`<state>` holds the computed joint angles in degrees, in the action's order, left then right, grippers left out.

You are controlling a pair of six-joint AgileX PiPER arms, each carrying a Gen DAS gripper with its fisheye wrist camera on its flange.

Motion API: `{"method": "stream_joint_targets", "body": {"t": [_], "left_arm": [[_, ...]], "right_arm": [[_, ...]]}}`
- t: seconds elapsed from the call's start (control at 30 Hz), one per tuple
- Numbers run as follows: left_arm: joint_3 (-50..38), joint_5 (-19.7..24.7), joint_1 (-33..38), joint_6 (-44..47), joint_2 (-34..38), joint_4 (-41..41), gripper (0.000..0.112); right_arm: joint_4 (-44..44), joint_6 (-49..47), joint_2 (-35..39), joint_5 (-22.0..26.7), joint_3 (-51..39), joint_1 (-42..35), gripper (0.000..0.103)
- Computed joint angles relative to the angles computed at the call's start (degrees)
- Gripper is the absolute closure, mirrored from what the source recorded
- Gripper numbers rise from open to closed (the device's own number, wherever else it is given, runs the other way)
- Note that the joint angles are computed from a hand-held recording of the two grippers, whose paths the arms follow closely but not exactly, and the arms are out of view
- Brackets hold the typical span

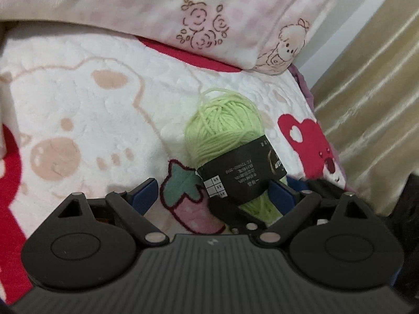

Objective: Organize objects
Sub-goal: 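Close the left gripper on the green yarn ball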

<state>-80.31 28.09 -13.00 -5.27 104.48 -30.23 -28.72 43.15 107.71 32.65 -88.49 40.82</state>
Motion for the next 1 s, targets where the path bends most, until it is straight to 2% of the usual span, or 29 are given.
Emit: {"method": "stream_joint_targets", "body": {"t": [0.07,0.13,0.23,0.37,0.53,0.63,0.73,0.87,0.9,0.93,1.0], "left_arm": [[0.56,-0.82,-0.07,1.96,-0.43,-0.96,0.037],[1.44,-1.61,-0.08,4.72,-1.06,-3.19,0.045],[2.98,-2.76,-0.24,4.65,-2.13,-3.84,0.046],[5.56,-2.4,1.27,10.59,-3.54,-12.15,0.048],[10.55,-0.19,3.35,17.86,-7.04,-22.34,0.048],[14.84,2.72,5.13,21.79,-10.52,-28.08,0.05],[18.54,4.89,6.22,21.02,-14.25,-27.12,0.05],[21.63,13.62,10.69,18.22,-16.53,-28.15,0.051],[22.4,14.73,11.55,17.81,-16.82,-28.7,0.051],[23.11,14.57,11.7,17.4,-17.31,-28.31,0.051],[24.35,12.51,10.94,15.82,-18.65,-25.23,0.051]], "right_arm": [[2.85,-0.59,0.26,-1.08,0.63,-0.51,0.025],[2.01,1.09,-0.14,-2.33,1.87,-0.43,0.027],[2.73,0.63,0.47,-0.08,-0.09,0.0,0.031],[2.28,0.35,0.55,2.7,-1.64,1.08,0.034],[9.25,-4.55,-0.82,5.94,-3.08,1.72,0.034],[18.17,-11.16,-2.43,7.9,-3.4,1.61,0.034],[25.72,-16.62,-3.68,12.0,-4.69,2.35,0.031],[33.08,-20.78,-2.98,20.91,-9.75,3.6,0.028],[34.78,-20.98,-3.26,20.87,-9.72,3.73,0.026],[35.85,-21.19,-3.76,20.58,-9.45,3.77,0.022],[33.9,-19.71,-4.28,20.61,-9.71,4.91,0.021]]}}
